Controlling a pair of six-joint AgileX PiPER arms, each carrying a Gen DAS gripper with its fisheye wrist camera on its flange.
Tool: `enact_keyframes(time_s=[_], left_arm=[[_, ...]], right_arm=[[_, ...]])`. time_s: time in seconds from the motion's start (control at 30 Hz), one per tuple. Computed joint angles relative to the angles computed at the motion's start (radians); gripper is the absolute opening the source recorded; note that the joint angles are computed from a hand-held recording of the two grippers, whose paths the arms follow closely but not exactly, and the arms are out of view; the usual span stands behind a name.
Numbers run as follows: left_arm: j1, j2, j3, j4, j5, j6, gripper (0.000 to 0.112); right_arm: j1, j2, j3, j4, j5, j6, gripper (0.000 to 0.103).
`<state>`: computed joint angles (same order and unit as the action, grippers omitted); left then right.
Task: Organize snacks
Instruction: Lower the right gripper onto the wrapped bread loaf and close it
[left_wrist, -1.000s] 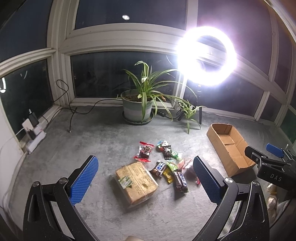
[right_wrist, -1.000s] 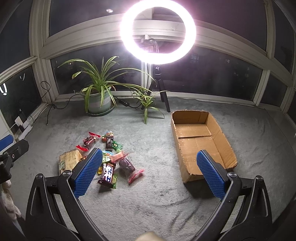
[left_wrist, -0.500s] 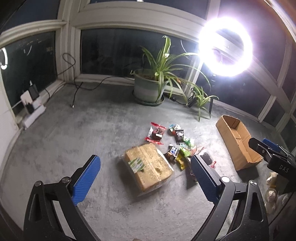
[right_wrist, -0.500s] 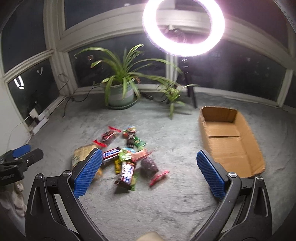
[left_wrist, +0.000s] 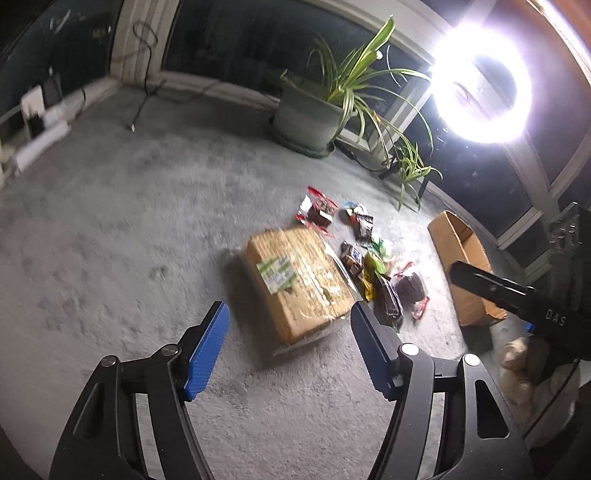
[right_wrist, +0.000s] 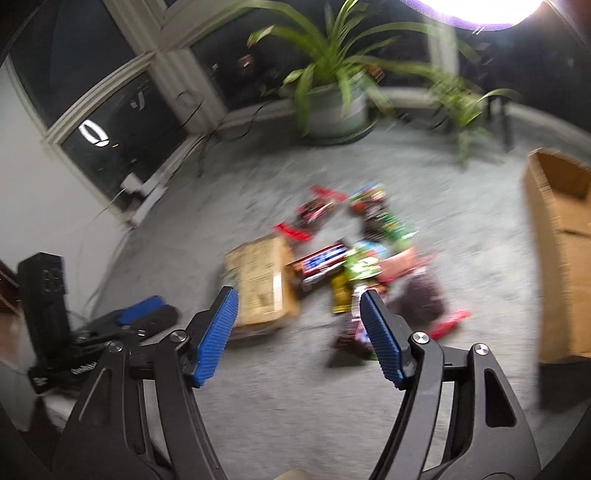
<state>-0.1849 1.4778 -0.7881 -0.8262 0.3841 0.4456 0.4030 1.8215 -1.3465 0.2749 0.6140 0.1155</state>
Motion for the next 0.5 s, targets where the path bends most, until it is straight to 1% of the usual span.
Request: enact_keyframes(time_s=[0.07, 0.13, 0.17, 0.2, 0.33, 0.4, 0.5], left_arm=[[0.01, 0.017, -0.001, -0.047, 0.012, 0.045, 0.06], [0.015, 0.038, -0.005, -0.074, 0.015, 0.073, 0.059], [0.02, 0.05, -0.007, -0.09, 0.021, 0.088, 0.059], [0.026, 0.062, -0.011, -0.106, 0.027, 0.105, 0.059], [0.041, 0.11, -0.028, -0.148, 0.041, 0.159, 0.059], [0.045, 0.137, -0.038, -0.167, 0.051, 0.184, 0.059], [0.049, 0.17, -0.05, -0.187, 0.057, 0.212, 0.059]], right_arm=[[-0.018, 0.062, -0.043, 0.103, 0.024, -0.078, 0.071], [-0.031, 0.114, -0.085, 0.184, 0.062, -0.138, 0.065], [-0.034, 0.142, -0.107, 0.209, 0.08, -0.153, 0.06], [-0.038, 0.17, -0.133, 0.23, 0.097, -0.166, 0.057], [-0.061, 0.26, -0.201, 0.36, 0.16, -0.235, 0.056], [-0.063, 0.294, -0.23, 0.383, 0.178, -0.242, 0.053], [-0.06, 0.34, -0.282, 0.376, 0.199, -0.223, 0.053]])
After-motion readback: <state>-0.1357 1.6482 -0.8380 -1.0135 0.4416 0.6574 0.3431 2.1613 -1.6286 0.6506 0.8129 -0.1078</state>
